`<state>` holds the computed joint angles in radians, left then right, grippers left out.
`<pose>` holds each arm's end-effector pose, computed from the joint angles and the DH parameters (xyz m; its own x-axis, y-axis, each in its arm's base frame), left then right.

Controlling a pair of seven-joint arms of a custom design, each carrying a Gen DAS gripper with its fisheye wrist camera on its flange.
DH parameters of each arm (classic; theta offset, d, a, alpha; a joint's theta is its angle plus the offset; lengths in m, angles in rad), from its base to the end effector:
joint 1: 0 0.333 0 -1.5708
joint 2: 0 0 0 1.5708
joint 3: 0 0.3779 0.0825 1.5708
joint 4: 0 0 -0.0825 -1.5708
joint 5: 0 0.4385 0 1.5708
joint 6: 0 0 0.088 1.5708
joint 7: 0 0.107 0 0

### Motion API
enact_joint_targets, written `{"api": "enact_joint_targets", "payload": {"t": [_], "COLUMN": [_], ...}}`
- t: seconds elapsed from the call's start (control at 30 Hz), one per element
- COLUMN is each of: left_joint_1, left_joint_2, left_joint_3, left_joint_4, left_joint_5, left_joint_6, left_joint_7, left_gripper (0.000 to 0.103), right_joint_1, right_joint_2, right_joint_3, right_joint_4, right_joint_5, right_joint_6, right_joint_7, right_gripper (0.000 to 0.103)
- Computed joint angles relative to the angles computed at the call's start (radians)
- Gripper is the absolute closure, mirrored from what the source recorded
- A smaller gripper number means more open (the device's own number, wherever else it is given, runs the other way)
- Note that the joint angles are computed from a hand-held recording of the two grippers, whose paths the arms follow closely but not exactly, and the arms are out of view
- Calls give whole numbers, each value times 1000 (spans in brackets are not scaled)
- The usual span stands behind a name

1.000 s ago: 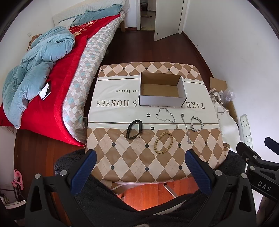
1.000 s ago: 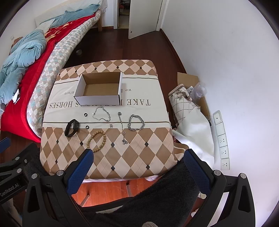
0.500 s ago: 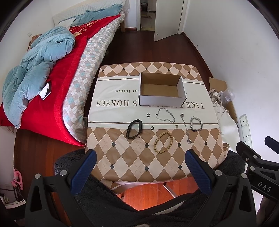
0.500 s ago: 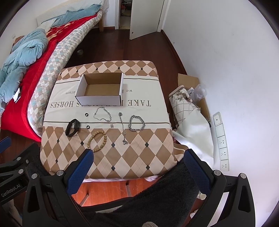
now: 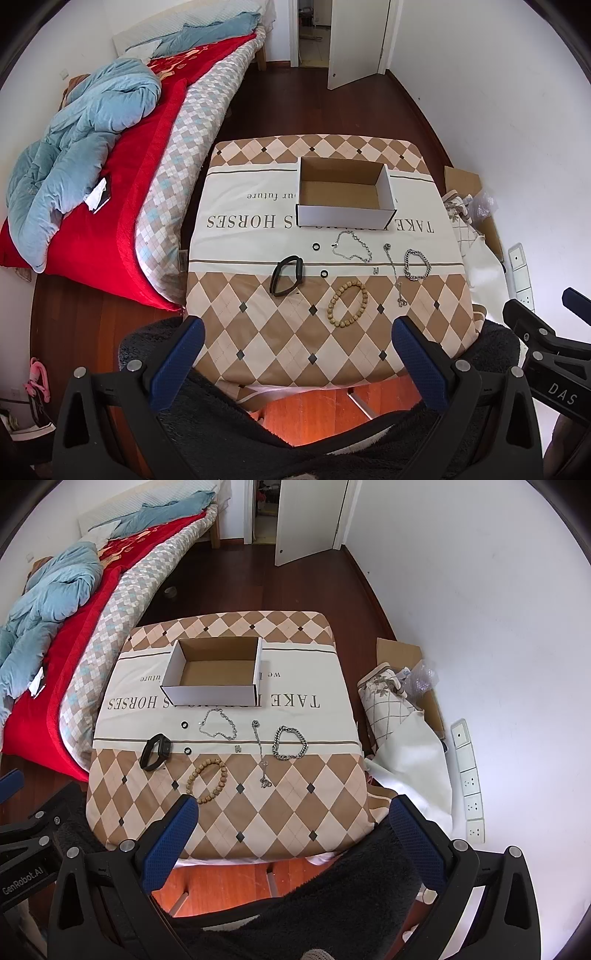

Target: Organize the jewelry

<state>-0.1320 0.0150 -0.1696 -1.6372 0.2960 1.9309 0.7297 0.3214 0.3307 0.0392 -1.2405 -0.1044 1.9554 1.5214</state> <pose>0.6232 -0.1718 0.6806 0.4561 -0.8899 0.0018 -0.8197 -0.4209 -0.3884 0.7165 0.2564 0.6802 0.3912 -0.9137 0.1099 -0.8377 -0.4030 -0.3685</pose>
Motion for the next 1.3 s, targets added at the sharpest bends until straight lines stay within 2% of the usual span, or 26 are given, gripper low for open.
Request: {"api": "enact_joint_targets", "payload": {"t": [0.57,0.83,1.0,1.13,1.23,1.3], "left_joint_1": [0,0,14,37,61,77], "left_joint_2": [-7,45,94,141,169,187], "left_joint_3": [-1,14,39,60,72,77], "left_joint_4": [-6,-15,-50,-81,-112,-124], "left_joint_5": [24,220,279,247,188,141], "left_joint_6": [13,-25,-44,-26,29,70], "left_joint_7": [-3,-56,-50,-17,11,43], "left_gripper": [0,0,0,0,0,1], "right_joint_1": [-6,-34,-28,-19,5,20], "right_joint_2": [24,74,139,236,298,335], "right_joint_3": [0,-3,6,25,24,21], "right_joint_4": [51,34,20,70,87,100], "right_joint_5": [26,83,104,145,147,147], "right_joint_6": [-12,71,122,83,79,66], "right_joint_7": [5,41,42,36,52,79], "right_gripper": [0,0,10,26,40,43]}}
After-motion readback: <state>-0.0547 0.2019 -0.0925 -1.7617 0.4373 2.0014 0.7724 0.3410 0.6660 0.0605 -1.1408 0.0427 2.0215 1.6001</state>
